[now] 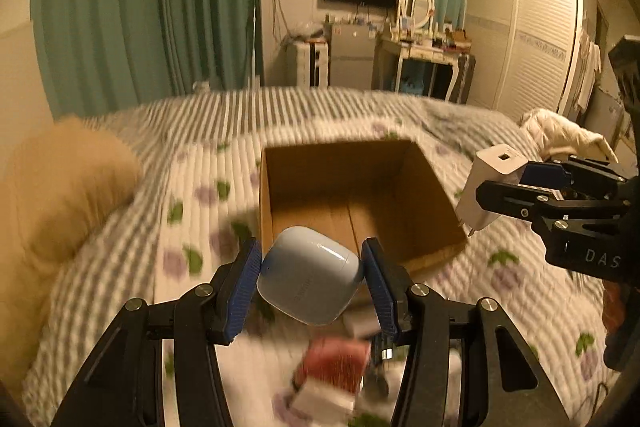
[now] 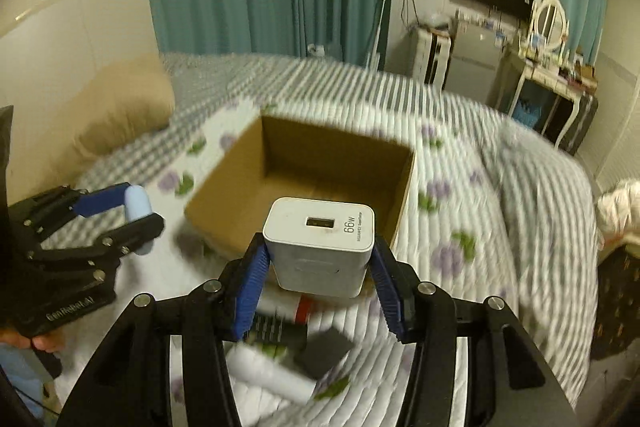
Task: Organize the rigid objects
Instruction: 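Carry both items over the box and release them inside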
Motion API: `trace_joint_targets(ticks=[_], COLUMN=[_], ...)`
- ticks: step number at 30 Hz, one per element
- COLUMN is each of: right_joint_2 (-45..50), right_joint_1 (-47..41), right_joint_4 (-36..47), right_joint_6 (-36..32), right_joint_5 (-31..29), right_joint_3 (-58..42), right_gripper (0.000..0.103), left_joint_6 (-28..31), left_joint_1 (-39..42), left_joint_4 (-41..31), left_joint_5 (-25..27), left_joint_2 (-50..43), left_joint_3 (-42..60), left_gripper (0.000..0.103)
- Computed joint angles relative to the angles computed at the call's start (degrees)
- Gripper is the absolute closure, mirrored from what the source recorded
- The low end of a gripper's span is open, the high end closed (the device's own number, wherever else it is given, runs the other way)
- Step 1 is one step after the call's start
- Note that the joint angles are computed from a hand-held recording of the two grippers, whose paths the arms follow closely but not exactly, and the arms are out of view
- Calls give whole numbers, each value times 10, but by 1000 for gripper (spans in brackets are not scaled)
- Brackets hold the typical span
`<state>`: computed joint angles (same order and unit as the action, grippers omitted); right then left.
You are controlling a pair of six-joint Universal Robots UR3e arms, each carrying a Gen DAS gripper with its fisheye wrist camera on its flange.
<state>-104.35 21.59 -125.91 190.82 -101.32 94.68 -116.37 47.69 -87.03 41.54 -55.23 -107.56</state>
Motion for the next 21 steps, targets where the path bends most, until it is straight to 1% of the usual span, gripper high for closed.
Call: trace_joint_targets(ticks=[1,2,3,5,8,11,15,18,21], right_joint_2=[18,35,44,79,121,152,177,190,206], right_joint_1=[-7,-8,-11,-21,-35,-52,-74,-89,-104], right_joint_4=[8,9,11,20,26,23,7,-8,-28], right_joint_6=[-11,-16,-21,-34,-44,-51,-55,-59,-61], right_joint_5=[2,-1,-1,2,9,20,35,48,63], right_joint_3=[-31,-56,-69,-115,-157,-171,-157,-136,-118], right_gripper=[53,53,53,53,53,53,53,53,53], left_joint_6=[-43,-95,-144,-204,-259,-288,-299,-307,-311], left_joint_1=[-28,-62,-99,-148,-206,-251,-286,-304,-314], left_joint_4=[58,132,206,287,351,396,437,466,479], left_joint_5=[7,22,47,84,128,171,202,221,230], left_joint_2=[-22,-48,-79,-132,-212,-272,-324,-356,-382], left_joint_3=[3,5,9,29,70,90,91,88,90], left_gripper=[50,50,50,50,50,50,52,59,59])
